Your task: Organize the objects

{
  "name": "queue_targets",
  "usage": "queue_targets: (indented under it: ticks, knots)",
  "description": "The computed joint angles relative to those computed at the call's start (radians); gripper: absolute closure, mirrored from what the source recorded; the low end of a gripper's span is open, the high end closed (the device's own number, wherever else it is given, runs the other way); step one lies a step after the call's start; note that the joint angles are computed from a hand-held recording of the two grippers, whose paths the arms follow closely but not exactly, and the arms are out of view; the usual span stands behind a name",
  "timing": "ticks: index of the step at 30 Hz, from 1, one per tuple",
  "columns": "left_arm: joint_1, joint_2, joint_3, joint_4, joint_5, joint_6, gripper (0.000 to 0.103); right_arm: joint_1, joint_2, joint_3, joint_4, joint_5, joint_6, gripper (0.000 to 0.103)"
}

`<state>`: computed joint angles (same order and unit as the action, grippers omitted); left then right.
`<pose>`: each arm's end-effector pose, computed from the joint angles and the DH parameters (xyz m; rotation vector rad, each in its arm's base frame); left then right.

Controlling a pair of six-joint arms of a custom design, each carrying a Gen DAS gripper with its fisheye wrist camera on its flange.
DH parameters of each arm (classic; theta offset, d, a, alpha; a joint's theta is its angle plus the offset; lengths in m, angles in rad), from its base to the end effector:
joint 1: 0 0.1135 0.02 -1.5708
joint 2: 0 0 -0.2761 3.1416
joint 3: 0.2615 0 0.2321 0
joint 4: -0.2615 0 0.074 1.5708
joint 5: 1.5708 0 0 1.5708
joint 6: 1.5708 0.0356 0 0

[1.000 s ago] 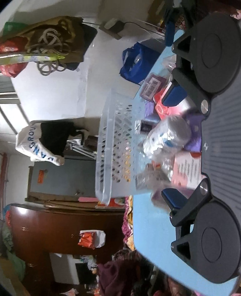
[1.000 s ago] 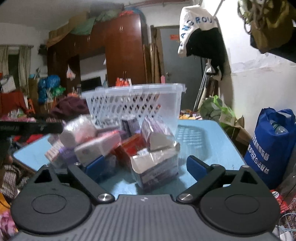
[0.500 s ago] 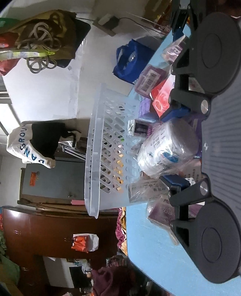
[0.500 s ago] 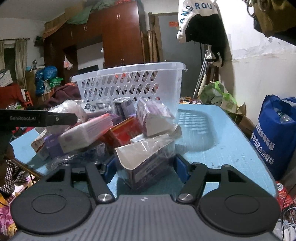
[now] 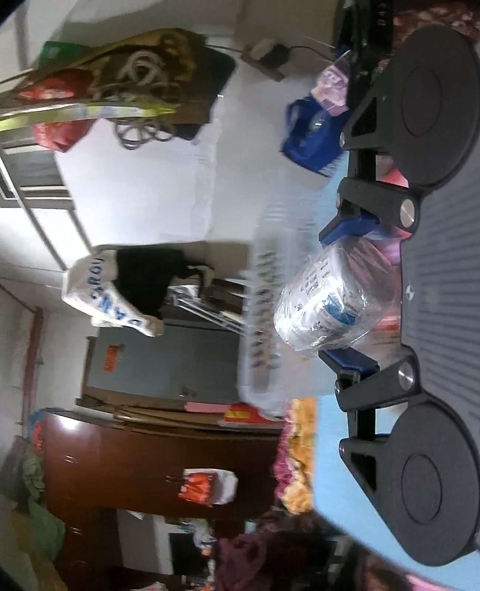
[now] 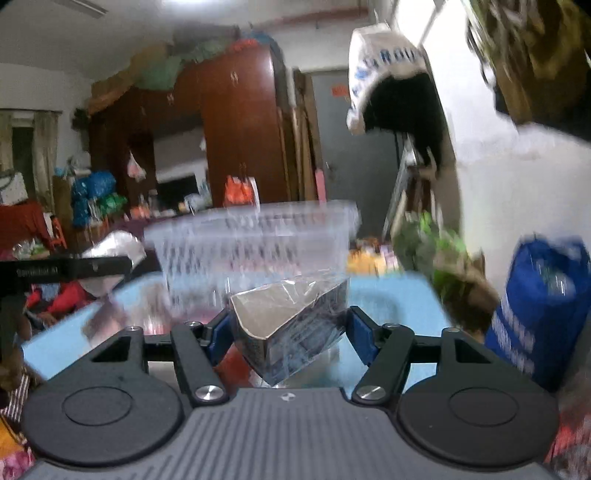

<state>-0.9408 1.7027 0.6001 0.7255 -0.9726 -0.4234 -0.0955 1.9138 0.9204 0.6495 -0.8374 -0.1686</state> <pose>0.1996 -0.2239 0.1796 -0.1532 1.7732 -0.0302 0.3784 -0.0097 0.1854 -0.6143 1.7357 0.6122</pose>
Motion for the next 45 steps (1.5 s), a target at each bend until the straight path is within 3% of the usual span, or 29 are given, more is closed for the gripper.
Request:
queue_targets:
  ticks: [4, 6, 9, 13, 14, 15, 16, 17, 19, 24, 29, 33, 36, 40, 43, 45]
  knots:
    - [0.127, -0.074, 0.146, -0.129, 0.105, 0.102, 0.04, 0.1, 0.002, 0.21, -0.087, 0.078, 0.008, 0.036]
    - [0.203, -0.062, 0.244, -0.206, 0.178, 0.13, 0.04, 0.171, 0.069, 0.393, -0.176, 0.134, -0.039, 0.036]
    - [0.318, 0.018, 0.411, -0.361, 0.272, 0.108, 0.04, 0.243, 0.22, 0.691, -0.374, 0.217, -0.109, 0.036]
    - [0.425, 0.125, 0.54, -0.486, 0.425, 0.068, 0.036, 0.29, 0.4, 0.997, -0.611, 0.256, -0.151, 0.035]
    - [0.435, 0.147, 0.554, -0.497, 0.435, 0.068, 0.029, 0.293, 0.401, 0.99, -0.615, 0.266, -0.158, 0.032]
    - [0.442, 0.161, 0.565, -0.507, 0.432, 0.061, 0.013, 0.302, 0.409, 0.99, -0.614, 0.294, -0.163, 0.013]
    - [0.444, 0.164, 0.543, -0.475, 0.419, 0.056, 0.004, 0.304, 0.395, 0.954, -0.583, 0.312, -0.159, 0.003]
    - [0.446, 0.156, 0.512, -0.436, 0.418, 0.06, 0.003, 0.305, 0.373, 0.89, -0.507, 0.33, -0.138, 0.0]
    - [0.439, 0.111, 0.412, -0.328, 0.42, 0.066, 0.003, 0.286, 0.328, 0.804, -0.441, 0.303, -0.113, 0.0]
    - [0.312, -0.053, 0.053, 0.004, 0.305, 0.114, 0.0, 0.186, 0.174, 0.492, -0.248, 0.144, -0.017, 0.0]
    - [0.053, -0.02, -0.169, 0.229, 0.002, 0.109, 0.0, 0.1, 0.082, 0.168, -0.035, 0.027, -0.005, 0.0]
    - [-0.087, 0.013, -0.216, 0.134, -0.133, -0.062, 0.0, 0.059, 0.033, -0.087, 0.15, -0.023, 0.016, 0.0]
    - [-0.187, 0.044, -0.22, 0.015, -0.21, -0.227, 0.001, 0.057, 0.032, -0.194, 0.218, -0.053, -0.039, 0.0]
    - [-0.222, 0.109, -0.182, -0.08, -0.2, -0.308, 0.005, 0.128, 0.047, -0.206, 0.343, 0.038, 0.014, 0.0]
    - [-0.195, 0.151, -0.159, -0.095, -0.162, -0.312, 0.01, 0.196, 0.045, -0.159, 0.28, 0.098, -0.038, 0.001]
    - [-0.17, 0.176, -0.164, -0.061, -0.117, -0.296, 0.015, 0.242, 0.055, -0.111, 0.201, 0.155, -0.111, 0.016]
